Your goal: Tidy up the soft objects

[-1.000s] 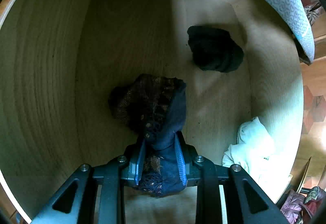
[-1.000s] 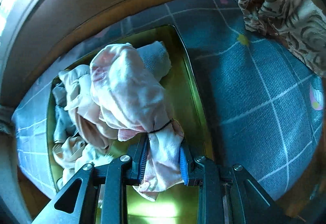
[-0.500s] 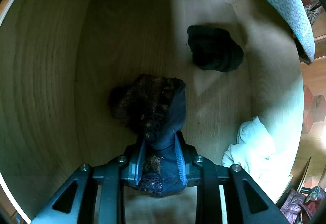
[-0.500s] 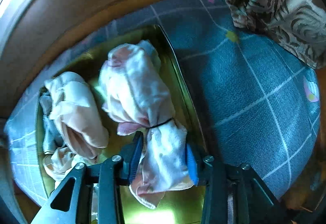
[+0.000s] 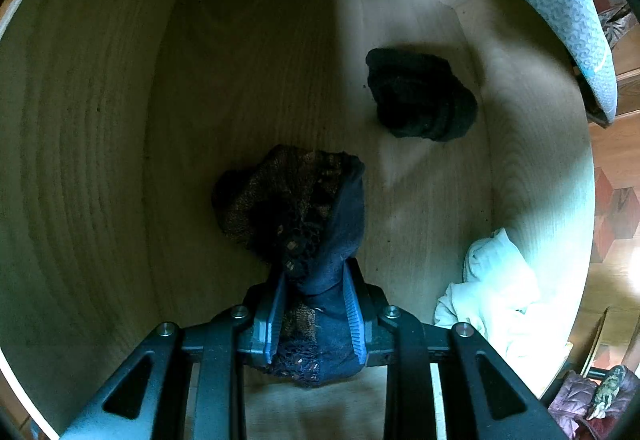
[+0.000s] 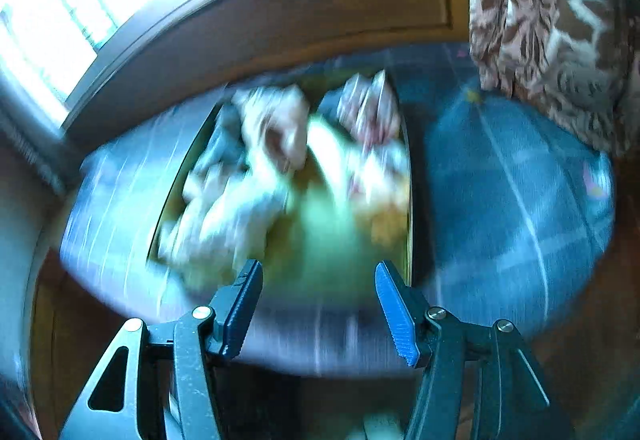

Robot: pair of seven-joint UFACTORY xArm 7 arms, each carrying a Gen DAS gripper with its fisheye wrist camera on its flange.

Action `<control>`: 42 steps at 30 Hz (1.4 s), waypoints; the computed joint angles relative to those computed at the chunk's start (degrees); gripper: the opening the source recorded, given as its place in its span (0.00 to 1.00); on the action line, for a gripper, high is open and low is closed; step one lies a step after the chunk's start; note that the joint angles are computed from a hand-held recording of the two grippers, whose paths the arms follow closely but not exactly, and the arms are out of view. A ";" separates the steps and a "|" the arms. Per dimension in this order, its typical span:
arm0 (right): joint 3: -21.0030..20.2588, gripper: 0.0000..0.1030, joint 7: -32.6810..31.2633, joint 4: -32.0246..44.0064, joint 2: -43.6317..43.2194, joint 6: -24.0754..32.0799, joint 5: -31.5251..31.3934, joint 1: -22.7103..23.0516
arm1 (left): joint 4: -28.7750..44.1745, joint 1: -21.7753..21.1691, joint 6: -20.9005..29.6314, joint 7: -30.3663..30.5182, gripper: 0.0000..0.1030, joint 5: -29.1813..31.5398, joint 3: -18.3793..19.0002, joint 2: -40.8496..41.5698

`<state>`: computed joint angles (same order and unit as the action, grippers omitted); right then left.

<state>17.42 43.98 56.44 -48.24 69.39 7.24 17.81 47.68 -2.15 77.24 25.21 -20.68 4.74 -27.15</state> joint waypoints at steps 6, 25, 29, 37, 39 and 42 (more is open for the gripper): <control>2.38 0.58 1.13 -2.95 -6.27 10.65 5.80 6.23 | 0.29 0.05 0.05 0.46 0.26 -0.04 0.02 0.54; 1.89 0.49 0.77 -14.05 3.85 14.39 20.41 15.35 | -0.63 -0.39 -0.87 1.27 0.26 0.08 -0.09 -0.18; 1.13 0.50 -0.10 -15.47 5.69 14.37 21.48 16.62 | -0.59 -0.17 -0.77 1.29 0.26 -0.34 0.20 -0.09; 1.14 0.47 -0.57 -19.31 8.20 13.58 23.23 18.41 | -1.04 0.02 -1.15 2.10 0.26 -0.50 0.28 -0.65; 0.76 0.46 -1.06 -20.48 8.68 13.02 23.72 18.81 | -1.25 -0.05 -1.18 2.17 0.26 -0.43 0.19 -0.96; 0.65 0.46 -2.20 -21.67 9.83 12.23 24.17 19.56 | -1.48 -0.11 -1.22 2.05 0.26 -0.37 0.15 -1.26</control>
